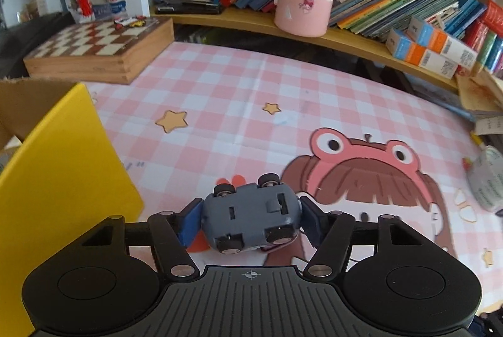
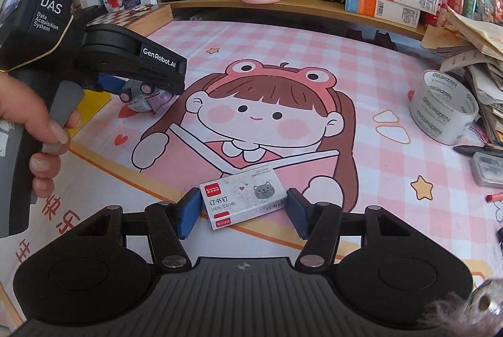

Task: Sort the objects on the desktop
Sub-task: 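Close the right gripper on the white staples box while the left gripper grasps the gray toy car, then lift the staples box and toy car and carry them toward the yellow box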

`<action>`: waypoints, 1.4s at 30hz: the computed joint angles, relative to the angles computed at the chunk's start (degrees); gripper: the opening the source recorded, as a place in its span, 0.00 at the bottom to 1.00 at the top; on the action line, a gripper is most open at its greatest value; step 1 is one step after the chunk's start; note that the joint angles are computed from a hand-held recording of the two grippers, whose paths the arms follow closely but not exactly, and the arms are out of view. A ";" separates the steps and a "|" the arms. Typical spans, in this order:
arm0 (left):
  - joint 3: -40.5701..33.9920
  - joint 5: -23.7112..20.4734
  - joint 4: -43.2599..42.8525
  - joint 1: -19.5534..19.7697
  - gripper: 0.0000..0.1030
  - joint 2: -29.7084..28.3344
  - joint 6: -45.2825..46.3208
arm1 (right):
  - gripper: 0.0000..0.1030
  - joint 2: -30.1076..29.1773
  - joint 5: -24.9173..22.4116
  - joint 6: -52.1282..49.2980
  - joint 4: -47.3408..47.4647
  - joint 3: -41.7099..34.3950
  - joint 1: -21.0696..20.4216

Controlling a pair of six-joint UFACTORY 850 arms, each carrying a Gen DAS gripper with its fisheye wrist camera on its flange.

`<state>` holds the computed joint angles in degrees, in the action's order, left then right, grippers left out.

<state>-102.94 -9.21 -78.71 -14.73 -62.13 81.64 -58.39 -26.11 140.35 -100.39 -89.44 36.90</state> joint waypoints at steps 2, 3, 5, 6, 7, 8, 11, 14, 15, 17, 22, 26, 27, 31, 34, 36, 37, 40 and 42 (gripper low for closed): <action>1.31 -1.13 -0.90 0.42 0.63 0.96 0.76 | 0.54 0.22 -0.52 0.40 -0.01 0.33 0.15; 2.32 -1.85 -3.54 0.72 0.63 1.69 3.53 | 0.54 0.33 -0.71 0.53 0.12 0.45 0.20; 4.33 -3.66 -6.07 1.40 0.63 3.31 6.11 | 0.54 0.57 -1.10 0.80 0.30 0.72 0.35; 5.16 -4.55 -6.99 1.76 0.63 4.02 6.90 | 0.54 0.63 -1.23 0.88 0.29 0.78 0.40; 6.18 -5.39 -8.19 2.10 0.63 4.88 8.01 | 0.54 0.72 -1.36 0.97 0.23 0.87 0.48; 7.37 -6.16 -9.90 2.43 0.63 5.82 9.73 | 0.54 0.80 -1.48 1.02 0.19 0.95 0.56; 10.70 -7.99 -13.77 3.28 0.63 8.42 14.10 | 0.54 0.92 -2.12 0.34 0.80 1.00 0.90; 14.04 -9.39 -17.40 3.98 0.63 10.99 18.64 | 0.54 1.19 -2.51 0.90 0.57 1.37 1.32; 15.26 -9.98 -19.12 4.24 0.63 11.90 20.80 | 0.54 1.31 -2.63 1.03 0.55 1.50 1.47; 17.53 -11.44 -21.00 4.83 0.63 13.63 23.33 | 0.54 1.56 -3.05 0.83 0.96 1.75 1.83; 21.46 -14.63 -18.18 6.43 0.63 16.71 21.11 | 0.54 2.56 -5.07 -1.59 3.86 2.44 3.16; 23.73 -16.82 -13.72 7.70 0.63 18.63 17.60 | 0.54 3.86 -6.79 -3.85 8.15 3.39 4.36; 24.34 -17.49 -12.83 8.06 0.63 19.14 17.05 | 0.54 4.33 -7.06 -3.49 8.61 3.89 4.64; 27.29 -19.51 -12.69 9.40 0.63 21.49 20.85 | 0.54 5.89 -8.63 -3.28 10.48 5.49 5.99; 29.09 -20.53 -13.60 10.15 0.63 22.92 25.15 | 0.54 6.83 -10.02 -2.79 11.91 6.41 7.13; 30.26 -21.32 -14.47 10.70 0.63 23.79 27.99 | 0.54 7.40 -10.60 -2.22 13.50 6.78 7.79; 30.90 -21.73 -15.03 10.99 0.63 24.22 29.61 | 0.54 7.66 -10.72 -1.74 14.25 6.91 8.09; 32.45 -23.18 -16.26 11.97 0.63 25.23 34.05 | 0.54 8.08 -11.06 -0.83 15.98 6.86 8.98; 33.23 -24.36 -16.33 12.76 0.63 25.74 35.97 | 0.54 7.90 -11.95 -1.70 17.59 6.10 9.67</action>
